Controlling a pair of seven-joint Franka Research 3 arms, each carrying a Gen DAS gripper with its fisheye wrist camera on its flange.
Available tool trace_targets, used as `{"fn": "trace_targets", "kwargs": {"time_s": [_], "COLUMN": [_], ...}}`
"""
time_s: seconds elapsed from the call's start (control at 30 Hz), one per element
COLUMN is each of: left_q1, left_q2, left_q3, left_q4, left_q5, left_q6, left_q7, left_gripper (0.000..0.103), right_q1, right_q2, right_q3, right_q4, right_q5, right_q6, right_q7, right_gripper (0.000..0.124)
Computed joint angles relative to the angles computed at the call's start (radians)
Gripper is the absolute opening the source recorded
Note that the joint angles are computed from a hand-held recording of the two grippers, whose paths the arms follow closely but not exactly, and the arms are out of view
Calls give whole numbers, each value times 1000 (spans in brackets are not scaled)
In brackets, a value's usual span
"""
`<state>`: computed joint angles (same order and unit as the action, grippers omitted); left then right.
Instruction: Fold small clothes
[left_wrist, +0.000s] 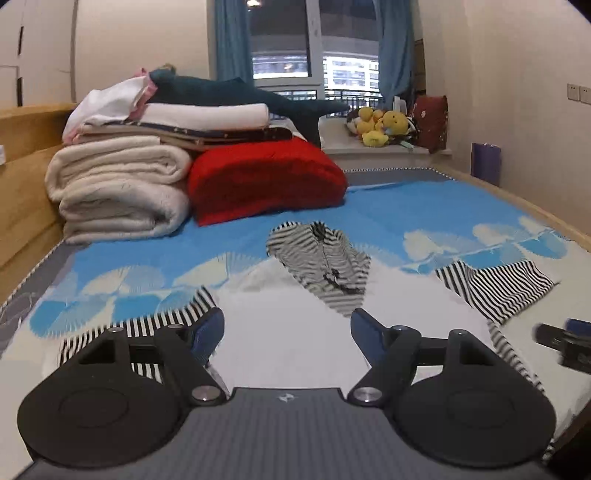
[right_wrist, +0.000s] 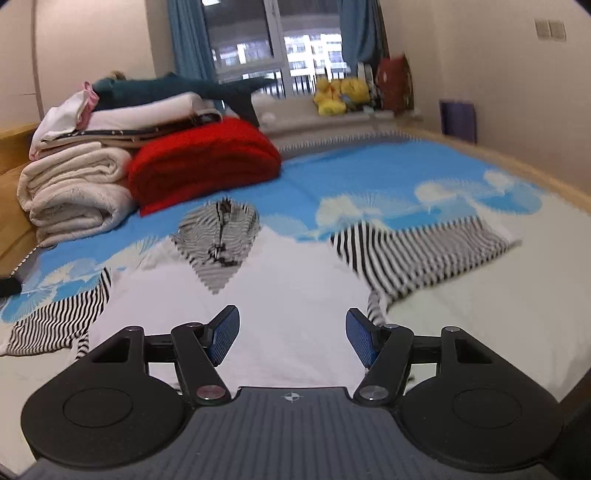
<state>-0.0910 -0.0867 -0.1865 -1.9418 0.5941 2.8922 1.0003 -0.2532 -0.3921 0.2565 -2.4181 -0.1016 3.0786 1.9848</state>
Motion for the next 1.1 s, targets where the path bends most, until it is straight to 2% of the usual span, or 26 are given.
{"fn": "trace_targets", "kwargs": {"time_s": [0.07, 0.1, 0.13, 0.23, 0.27, 0.33, 0.37, 0.43, 0.47, 0.53, 0.6, 0.67, 0.7, 0.73, 0.77, 0.8, 0.87, 0.93, 1.0, 1.1], "left_q1": [8, 12, 17, 52, 59, 59, 77, 59, 76, 127, 149, 149, 152, 160, 174, 189, 210, 236, 285, 346], "left_q2": [64, 96, 135, 239, 269, 319, 335, 396, 420, 455, 480, 494, 507, 513, 516, 514, 499, 488, 483, 478], "left_q3": [14, 24, 34, 40, 54, 101, 96, 124, 118, 89, 91, 107, 113, 117, 118, 120, 134, 142, 131, 112], "left_q4": [74, 107, 151, 273, 304, 339, 357, 477, 520, 578, 611, 627, 648, 650, 646, 631, 575, 533, 493, 452], "left_q5": [6, -17, -38, -194, -203, -164, -146, -210, -266, -401, -448, -429, -425, -430, -445, -460, -467, -492, -568, -683], "left_q6": [-2, 6, 8, -21, -20, -4, -51, -268, -327, -390, -423, -441, -454, -452, -442, -417, -377, -384, -376, -375], "left_q7": [59, 118, 172, 367, 376, 319, 287, 264, 232, 218, 190, 164, 153, 134, 113, 93, 44, -12, -51, -87], "left_gripper": [69, 66, 60, 53, 49, 49, 43, 31, 31, 31, 31, 31, 31, 31, 31, 31, 31, 31, 33, 34], "right_q1": [-91, -99, -87, -32, -22, -1, 16, 63, 80, 86, 102, 125, 141, 160, 174, 185, 211, 241, 255, 280], "right_q2": [-8, -7, -3, 30, 51, 109, 138, 219, 261, 335, 390, 420, 428, 442, 443, 444, 459, 472, 487, 507], "right_q3": [81, 87, 73, 1, -21, -59, -81, -133, -153, -167, -187, -218, -228, -237, -245, -253, -270, -293, -296, -311], "right_q4": [7, 15, 24, 93, 133, 225, 272, 377, 424, 501, 543, 531, 534, 558, 562, 555, 568, 582, 601, 629], "right_q5": [-49, -59, -62, -56, -55, -57, -56, -47, -55, -127, -175, -246, -262, -262, -245, -204, -182, -201, -117, -42], "right_q6": [11, 7, 9, 14, 17, 8, -7, -31, -45, -84, -117, -99, -133, -199, -209, -174, -144, -129, -125, -144], "right_q7": [52, 57, 47, -25, -50, -107, -136, -203, -225, -210, -164, -81, -68, -61, -40, -37, -50, -46, -110, -173], "right_gripper": [66, 65, 65, 65, 65, 65, 65, 65, 65, 65, 65, 65, 62, 59, 54, 54, 54, 47, 33, 28]}}
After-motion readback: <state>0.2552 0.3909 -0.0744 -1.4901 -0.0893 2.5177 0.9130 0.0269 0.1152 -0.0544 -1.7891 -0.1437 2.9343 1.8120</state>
